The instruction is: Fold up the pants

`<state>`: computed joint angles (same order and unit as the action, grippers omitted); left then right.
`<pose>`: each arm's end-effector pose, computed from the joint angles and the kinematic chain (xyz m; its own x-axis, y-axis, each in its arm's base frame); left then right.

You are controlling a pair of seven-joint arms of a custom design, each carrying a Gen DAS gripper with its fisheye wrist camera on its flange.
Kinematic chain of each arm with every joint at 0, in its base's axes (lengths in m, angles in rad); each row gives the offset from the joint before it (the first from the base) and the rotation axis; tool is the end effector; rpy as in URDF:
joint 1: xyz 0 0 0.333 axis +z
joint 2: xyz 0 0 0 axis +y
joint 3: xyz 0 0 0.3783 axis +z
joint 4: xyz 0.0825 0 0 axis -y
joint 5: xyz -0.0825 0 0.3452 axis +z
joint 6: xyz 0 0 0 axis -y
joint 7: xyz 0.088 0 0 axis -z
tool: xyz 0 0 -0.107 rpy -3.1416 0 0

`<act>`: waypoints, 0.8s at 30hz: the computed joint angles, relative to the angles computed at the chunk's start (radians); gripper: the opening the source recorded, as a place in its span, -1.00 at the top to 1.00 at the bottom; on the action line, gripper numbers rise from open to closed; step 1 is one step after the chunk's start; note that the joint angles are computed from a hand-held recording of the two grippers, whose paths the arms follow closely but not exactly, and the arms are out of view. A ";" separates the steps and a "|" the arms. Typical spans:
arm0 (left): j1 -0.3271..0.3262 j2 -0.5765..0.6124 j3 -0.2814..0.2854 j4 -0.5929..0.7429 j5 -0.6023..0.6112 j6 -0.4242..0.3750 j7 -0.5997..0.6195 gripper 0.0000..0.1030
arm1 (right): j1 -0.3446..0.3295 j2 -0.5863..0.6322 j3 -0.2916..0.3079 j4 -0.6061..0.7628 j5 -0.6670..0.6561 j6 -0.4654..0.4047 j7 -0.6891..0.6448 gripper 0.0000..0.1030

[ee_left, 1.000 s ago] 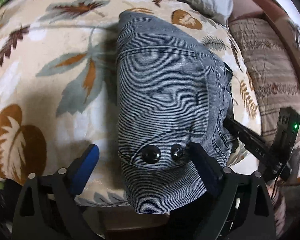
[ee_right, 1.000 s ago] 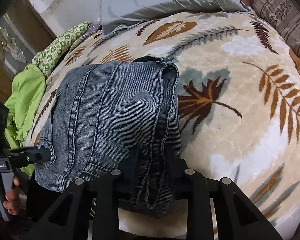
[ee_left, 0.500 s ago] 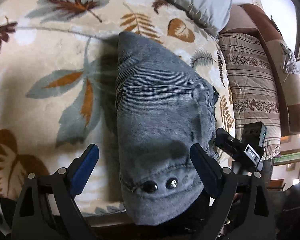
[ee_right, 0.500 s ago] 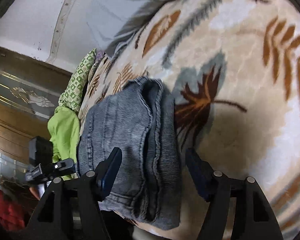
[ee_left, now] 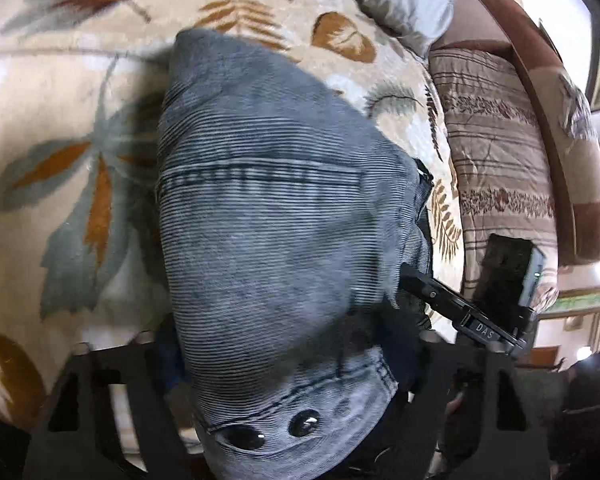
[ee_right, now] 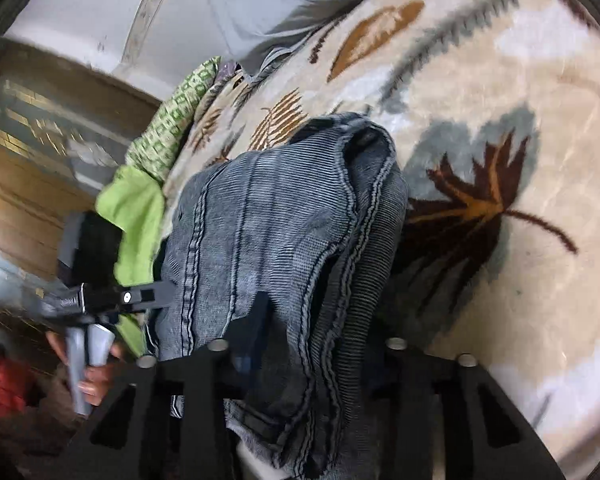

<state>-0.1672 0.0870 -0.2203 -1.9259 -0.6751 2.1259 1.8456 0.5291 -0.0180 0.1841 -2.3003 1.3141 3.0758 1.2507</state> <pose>0.5149 -0.2354 0.5437 -0.3131 -0.7690 0.5573 -0.9494 0.2697 -0.1613 0.4211 0.2617 0.4919 -0.0446 -0.7616 -0.6465 -0.8512 0.3678 -0.3745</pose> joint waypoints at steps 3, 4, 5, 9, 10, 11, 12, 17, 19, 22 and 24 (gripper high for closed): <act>-0.011 -0.031 -0.002 -0.010 0.043 0.033 0.000 -0.07 | -0.013 -0.031 0.016 -0.048 -0.385 0.025 0.360 0.50; -0.011 -0.039 0.000 -0.009 0.041 0.035 0.005 -0.05 | -0.014 -0.040 0.015 -0.047 -0.455 0.021 0.420 0.50; -0.010 -0.044 0.003 -0.007 0.037 0.034 0.011 -0.05 | -0.006 -0.039 0.010 -0.039 -0.485 0.022 0.444 0.51; -0.008 -0.054 0.013 0.025 0.056 0.052 0.031 -0.05 | -0.023 -0.044 0.001 -0.011 -0.721 0.003 0.623 0.51; -0.004 -0.049 0.016 0.040 0.053 0.056 0.035 -0.05 | -0.026 -0.036 -0.005 0.008 -0.764 0.001 0.646 0.51; -0.001 -0.040 0.019 0.061 0.055 0.062 0.038 -0.05 | -0.027 -0.026 -0.011 0.027 -0.790 -0.001 0.659 0.51; 0.001 -0.031 0.020 0.079 0.063 0.068 0.038 -0.05 | -0.029 -0.013 -0.017 0.051 -0.810 -0.002 0.667 0.51; 0.014 0.075 0.013 0.243 0.133 0.087 0.023 -0.05 | -0.066 0.079 -0.036 0.204 -0.998 -0.037 0.767 0.45; 0.019 0.128 0.006 0.311 0.154 0.093 0.016 -0.05 | -0.080 0.131 -0.043 0.276 -1.041 -0.055 0.789 0.45; 0.024 0.193 -0.005 0.383 0.192 0.097 -0.014 -0.05 | -0.112 0.201 -0.038 0.356 -1.047 -0.076 0.788 0.45; 0.020 0.239 -0.008 0.424 0.232 0.102 -0.038 -0.05 | -0.121 0.243 -0.044 0.403 -1.068 -0.102 0.796 0.45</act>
